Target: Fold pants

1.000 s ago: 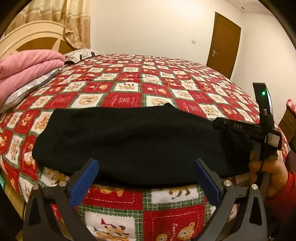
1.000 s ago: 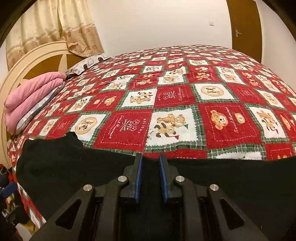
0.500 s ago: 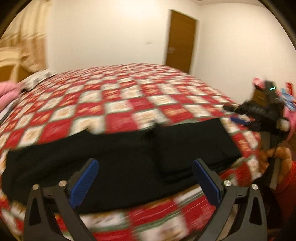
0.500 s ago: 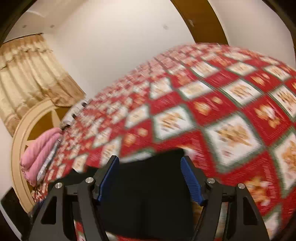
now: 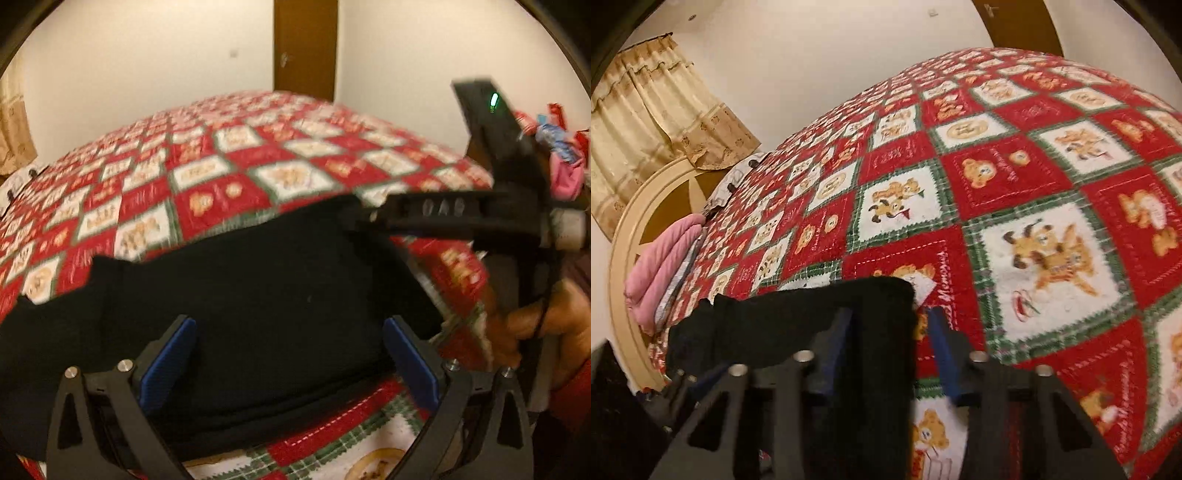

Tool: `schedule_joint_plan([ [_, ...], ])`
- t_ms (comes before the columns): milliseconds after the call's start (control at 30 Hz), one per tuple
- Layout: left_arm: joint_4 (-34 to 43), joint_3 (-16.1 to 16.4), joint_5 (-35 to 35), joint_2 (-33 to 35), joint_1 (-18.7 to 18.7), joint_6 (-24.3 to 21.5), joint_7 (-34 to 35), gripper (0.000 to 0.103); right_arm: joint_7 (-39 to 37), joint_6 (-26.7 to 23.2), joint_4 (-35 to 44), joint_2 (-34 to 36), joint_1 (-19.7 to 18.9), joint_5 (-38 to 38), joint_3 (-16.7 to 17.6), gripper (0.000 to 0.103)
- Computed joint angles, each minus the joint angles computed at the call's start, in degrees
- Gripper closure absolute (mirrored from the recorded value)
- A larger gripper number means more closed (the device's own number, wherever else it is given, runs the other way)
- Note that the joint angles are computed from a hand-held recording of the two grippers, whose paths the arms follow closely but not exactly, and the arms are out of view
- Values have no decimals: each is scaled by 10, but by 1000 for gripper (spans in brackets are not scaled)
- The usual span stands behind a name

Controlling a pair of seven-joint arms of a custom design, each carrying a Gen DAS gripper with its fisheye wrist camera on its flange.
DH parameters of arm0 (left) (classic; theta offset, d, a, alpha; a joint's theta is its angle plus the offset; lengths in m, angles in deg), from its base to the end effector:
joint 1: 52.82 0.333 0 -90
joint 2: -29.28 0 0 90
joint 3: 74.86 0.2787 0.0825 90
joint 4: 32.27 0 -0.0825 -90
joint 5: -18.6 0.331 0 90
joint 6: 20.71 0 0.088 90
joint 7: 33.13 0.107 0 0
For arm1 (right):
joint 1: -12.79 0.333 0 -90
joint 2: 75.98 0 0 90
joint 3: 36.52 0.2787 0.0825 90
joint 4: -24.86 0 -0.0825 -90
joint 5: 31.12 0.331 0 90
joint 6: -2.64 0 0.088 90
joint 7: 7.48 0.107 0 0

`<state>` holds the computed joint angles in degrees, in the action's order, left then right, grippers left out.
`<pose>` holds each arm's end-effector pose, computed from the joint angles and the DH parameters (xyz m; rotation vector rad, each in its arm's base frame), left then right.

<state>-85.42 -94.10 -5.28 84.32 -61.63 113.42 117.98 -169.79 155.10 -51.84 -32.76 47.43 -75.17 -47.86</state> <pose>0.6972 -0.2530 0.3644 -0.6172 2.7210 -1.1087 0.6241 0.3322 0.3404 -0.9107 2.1913 -0.5318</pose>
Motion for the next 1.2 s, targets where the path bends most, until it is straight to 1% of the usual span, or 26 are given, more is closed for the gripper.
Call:
schedule_joint_plan([
  [33, -1, 15, 12, 1, -11, 5, -17, 0, -14, -6, 10, 6, -3, 2, 3, 67],
  [67, -19, 18, 18, -5, -13, 24, -22, 0, -29, -11, 20, 11, -7, 7, 7, 72],
  [100, -57, 12, 11, -23, -8, 56, -4, 0, -40, -15, 28, 16, -8, 11, 9, 75],
  [167, -98, 7, 11, -41, -6, 95, 11, 0, -53, -30, 44, 25, -5, 14, 5, 79],
  [233, -107, 1, 7, -42, -4, 108, 15, 0, -66, -47, 63, 35, -3, 15, 3, 80],
  [333, -123, -11, -2, -43, 2, 134, 34, 0, -121, -102, 116, 62, -5, 36, 13, 80],
  [400, -134, -19, -9, -46, 8, 147, 46, 0, -134, -129, 139, 75, 2, 40, 10, 80],
  [467, -129, -21, -13, -41, 9, 149, 50, 0, -149, -155, 164, 89, 9, 40, 5, 79],
  [500, -130, -23, -15, -41, 10, 150, 52, 0, -143, -152, 158, 86, 12, 36, 1, 79],
  [567, -128, -26, -18, -39, 12, 151, 59, 0, -118, -130, 133, 74, 15, 28, -4, 76],
  [633, -132, -35, -27, -38, 19, 155, 76, 0, -98, -108, 109, 61, 12, 23, -5, 76],
  [700, -137, -42, -37, -38, 25, 158, 91, 0, -90, -97, 98, 55, 10, 20, -4, 75],
  [800, -137, -36, -40, -40, 21, 158, 87, 0, -90, -95, 98, 55, 8, 19, -2, 75],
  [900, -141, -39, -46, -41, 24, 159, 94, 0, -88, -93, 93, 53, 7, 18, -1, 74],
  [967, -132, -34, -42, -40, 24, 137, 89, 0, -82, -88, 90, 52, 8, 15, -2, 74],
  [1000, -119, -27, -35, -39, 24, 109, 79, 0, -78, -85, 87, 51, 8, 13, -3, 73],
  [1067, -129, -19, -27, -52, 29, 89, 87, 0, -68, -77, 80, 48, 10, 8, -6, 73],
  [1100, -143, -19, -29, -62, 35, 91, 98, 0, -64, -75, 78, 47, 10, 6, -7, 73],
  [1200, -189, -30, -51, -92, 73, 97, 158, 0, -62, -75, 80, 49, 10, 4, -6, 72],
])
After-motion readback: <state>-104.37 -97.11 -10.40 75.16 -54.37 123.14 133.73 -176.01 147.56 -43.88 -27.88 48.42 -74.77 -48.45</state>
